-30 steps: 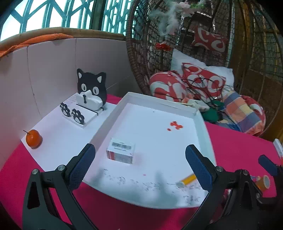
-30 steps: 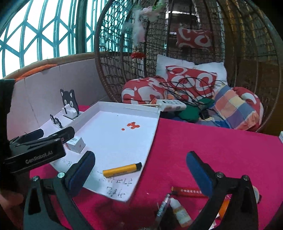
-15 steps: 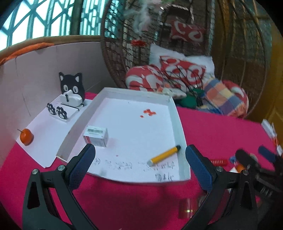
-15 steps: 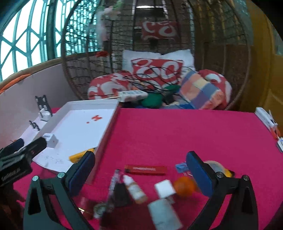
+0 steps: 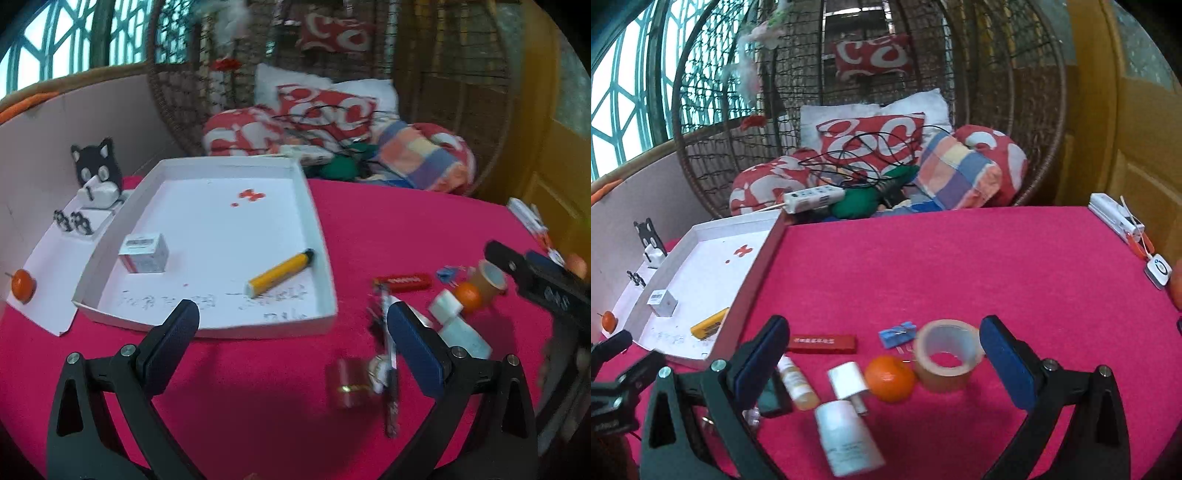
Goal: Organize rigid objects
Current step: 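Withdraw both tools from the tray toward the remaining items, then grasp the red cylinder with the left gripper while the right grasps the white pill bottle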
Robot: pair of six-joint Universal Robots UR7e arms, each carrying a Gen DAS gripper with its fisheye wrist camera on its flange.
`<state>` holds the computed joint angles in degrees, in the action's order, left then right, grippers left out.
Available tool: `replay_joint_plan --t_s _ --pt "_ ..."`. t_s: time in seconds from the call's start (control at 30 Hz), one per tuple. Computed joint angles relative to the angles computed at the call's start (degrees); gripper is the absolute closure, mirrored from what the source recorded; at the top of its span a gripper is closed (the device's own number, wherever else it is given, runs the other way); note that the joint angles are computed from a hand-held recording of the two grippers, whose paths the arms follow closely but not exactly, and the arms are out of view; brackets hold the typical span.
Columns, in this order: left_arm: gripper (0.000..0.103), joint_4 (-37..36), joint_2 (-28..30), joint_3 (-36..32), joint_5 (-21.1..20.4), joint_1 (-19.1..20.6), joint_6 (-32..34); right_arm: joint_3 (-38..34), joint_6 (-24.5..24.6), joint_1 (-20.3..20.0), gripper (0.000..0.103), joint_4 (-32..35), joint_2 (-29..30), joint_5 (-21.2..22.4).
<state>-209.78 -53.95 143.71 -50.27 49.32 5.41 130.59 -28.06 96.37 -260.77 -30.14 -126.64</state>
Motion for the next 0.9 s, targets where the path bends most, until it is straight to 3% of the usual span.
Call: replay_joint_plan --t_s 0.23,0.33,0.47,0.57,0.67,0.83,0.9 --pt "0.000 -2.42 0.07 3.98 -4.89 -0.04 3.64 8.17 -0.31 -7.92 0.000 -8.79 -2.03 6.18" --pt "0.000 -1.52 0.83 4.51 -8.02 0.04 5.17 12.26 0.83 -12.02 0.000 -8.81 -2.43 11.61" --pt "0.000 -3.21 3.64 4.95 -5.94 -1.24 8.52 14.46 -1.18 -12.54 0.000 -5.22 -1.55 17.23" --pt "0.002 -1.14 2.75 4.38 -6.57 0.71 8.34 12.60 -3.54 -9.12 0.001 0.37 -0.42 16.39" --pt "0.003 0.12 1.56 4.16 -7.81 2.16 7.72 8.54 -6.27 -5.13 0.008 5.91 1.07 12.15" --pt "0.009 3.13 1.38 2.50 -9.39 3.14 6.74 4.64 -6.20 -4.28 0.026 11.54 2.26 8.87" --pt "0.019 4.12 1.99 1.77 -8.56 3.07 6.31 4.36 -5.73 -5.04 0.035 12.90 2.31 8.99"
